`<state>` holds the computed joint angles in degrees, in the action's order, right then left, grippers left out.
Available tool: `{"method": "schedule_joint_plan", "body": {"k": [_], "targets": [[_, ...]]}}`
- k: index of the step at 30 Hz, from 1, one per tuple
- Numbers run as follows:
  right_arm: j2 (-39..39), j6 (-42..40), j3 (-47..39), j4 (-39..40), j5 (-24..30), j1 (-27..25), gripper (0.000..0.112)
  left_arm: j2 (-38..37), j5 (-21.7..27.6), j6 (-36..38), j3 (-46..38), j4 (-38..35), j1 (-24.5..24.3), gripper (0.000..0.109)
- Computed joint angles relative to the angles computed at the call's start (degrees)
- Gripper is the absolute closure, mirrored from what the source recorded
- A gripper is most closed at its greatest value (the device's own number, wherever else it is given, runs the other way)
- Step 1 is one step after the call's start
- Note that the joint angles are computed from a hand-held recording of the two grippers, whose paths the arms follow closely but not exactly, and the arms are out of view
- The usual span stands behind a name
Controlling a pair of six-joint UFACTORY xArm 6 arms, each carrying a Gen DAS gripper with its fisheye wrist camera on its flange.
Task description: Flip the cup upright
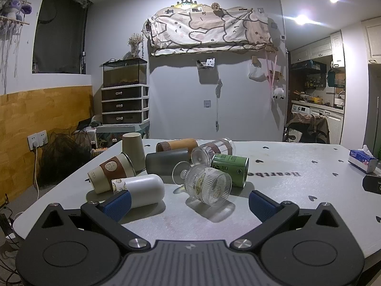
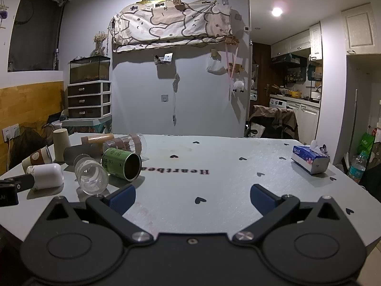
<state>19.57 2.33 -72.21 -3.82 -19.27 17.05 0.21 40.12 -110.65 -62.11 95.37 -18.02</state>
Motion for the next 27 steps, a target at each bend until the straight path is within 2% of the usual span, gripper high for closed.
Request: {"method": "schedule_joint_plan", "body": {"k": [27], "targets": [[-0.10,0.72,-0.12,-0.80,0.34,-0.29,0.009,-0.12,0.15,1.16,-0.46,-1.06,-0.19,0.006]]}}
